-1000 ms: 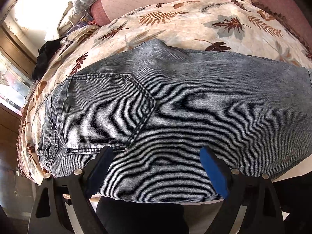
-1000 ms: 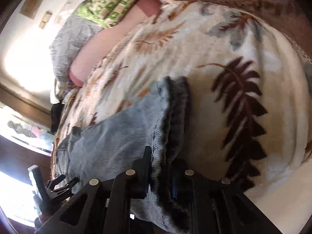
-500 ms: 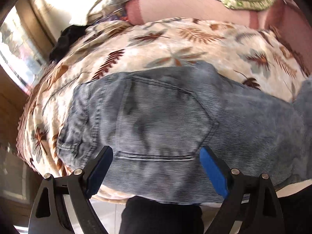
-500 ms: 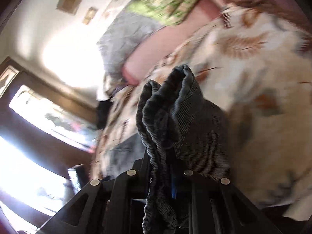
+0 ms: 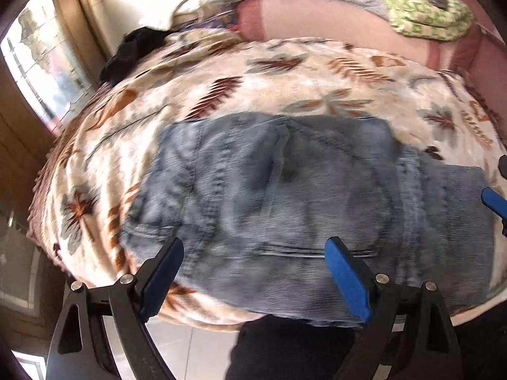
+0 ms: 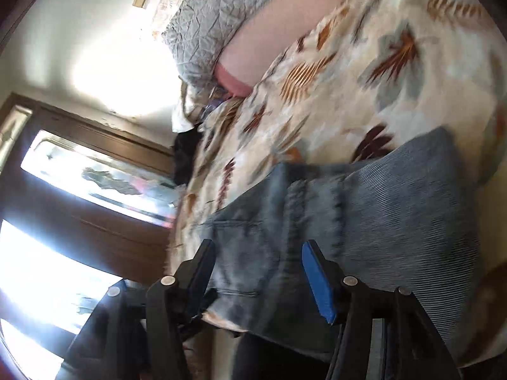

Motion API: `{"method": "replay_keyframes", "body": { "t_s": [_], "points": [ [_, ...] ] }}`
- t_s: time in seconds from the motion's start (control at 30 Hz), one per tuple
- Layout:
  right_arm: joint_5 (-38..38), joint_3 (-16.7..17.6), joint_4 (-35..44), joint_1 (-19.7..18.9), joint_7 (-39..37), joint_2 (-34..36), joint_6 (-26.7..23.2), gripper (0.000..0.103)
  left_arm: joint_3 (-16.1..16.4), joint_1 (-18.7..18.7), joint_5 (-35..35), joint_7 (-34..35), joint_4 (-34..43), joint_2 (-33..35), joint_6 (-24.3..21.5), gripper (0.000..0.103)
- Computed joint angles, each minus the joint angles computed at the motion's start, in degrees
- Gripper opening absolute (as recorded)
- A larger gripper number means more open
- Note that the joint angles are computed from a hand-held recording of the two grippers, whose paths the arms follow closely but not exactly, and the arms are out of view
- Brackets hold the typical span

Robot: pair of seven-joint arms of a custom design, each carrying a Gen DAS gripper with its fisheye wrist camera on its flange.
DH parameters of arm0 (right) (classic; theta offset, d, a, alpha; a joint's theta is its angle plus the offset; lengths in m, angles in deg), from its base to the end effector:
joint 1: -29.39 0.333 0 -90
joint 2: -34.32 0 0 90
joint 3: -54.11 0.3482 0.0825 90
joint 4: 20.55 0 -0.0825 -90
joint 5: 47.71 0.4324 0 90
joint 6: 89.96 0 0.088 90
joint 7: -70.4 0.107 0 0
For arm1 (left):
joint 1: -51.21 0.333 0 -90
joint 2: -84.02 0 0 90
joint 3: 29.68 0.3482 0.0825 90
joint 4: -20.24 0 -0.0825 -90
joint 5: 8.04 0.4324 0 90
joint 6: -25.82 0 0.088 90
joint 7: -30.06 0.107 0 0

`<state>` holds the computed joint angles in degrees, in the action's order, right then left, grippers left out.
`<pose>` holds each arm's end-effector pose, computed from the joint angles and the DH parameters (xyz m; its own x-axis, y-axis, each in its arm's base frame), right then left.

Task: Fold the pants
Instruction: 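Fold the held leg over onto the back pocket with the right tool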

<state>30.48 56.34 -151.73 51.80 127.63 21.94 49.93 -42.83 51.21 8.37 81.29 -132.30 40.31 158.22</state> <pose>0.4951 0.2297 0.4876 0.1973 -0.5520 -0.8101 -0.9362 0.1391 -0.3228 0.3719 -0.0859 0.5117 0.3476 -0.9303 -0.1175 -0.8227 -0.2424 -0.5143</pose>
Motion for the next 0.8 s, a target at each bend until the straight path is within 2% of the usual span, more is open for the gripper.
{"method": "replay_keyframes", "body": {
  "t_s": [0.13,0.27,0.3,0.37,0.5,0.67,0.8],
  "points": [
    [-1.4,-1.3,-3.6,-1.2,-1.2,-3.8,2.7,0.06,-0.9,-2.6,-0.8,1.5,1.6,2.2,2.8,0.091],
    [-1.7,-3.9,-6.6,-2.6,-0.7,-4.8,-1.4,0.06,-3.6,-3.7,1.3,2.4,3.8,7.0,4.1,0.091],
    [-3.4,-4.1,-6.4,-3.0,0.5,-3.6,-3.7,0.06,-4.7,-3.4,2.7,2.3,4.7,9.2,3.1,0.091],
    [-8.1,-3.6,-6.2,-4.0,5.6,-1.2,-6.2,0.059,-7.3,-2.4,5.8,0.4,7.4,14.2,-3.3,0.091],
    [-8.2,-3.5,-5.9,-4.9,3.6,-2.0,-7.3,0.059,-3.7,-4.9,5.0,-0.5,6.4,12.8,-3.3,0.091],
    [-0.5,-3.9,-2.9,-4.8,-1.7,-0.6,-5.4,0.059,-2.8,-5.2,6.2,-1.3,7.2,11.1,-2.6,0.091],
    [0.9,-2.5,2.4,-5.2,-2.3,4.6,-2.4,0.061,-3.3,-6.3,6.2,0.1,8.5,13.0,-0.2,0.091]
  ]
}}
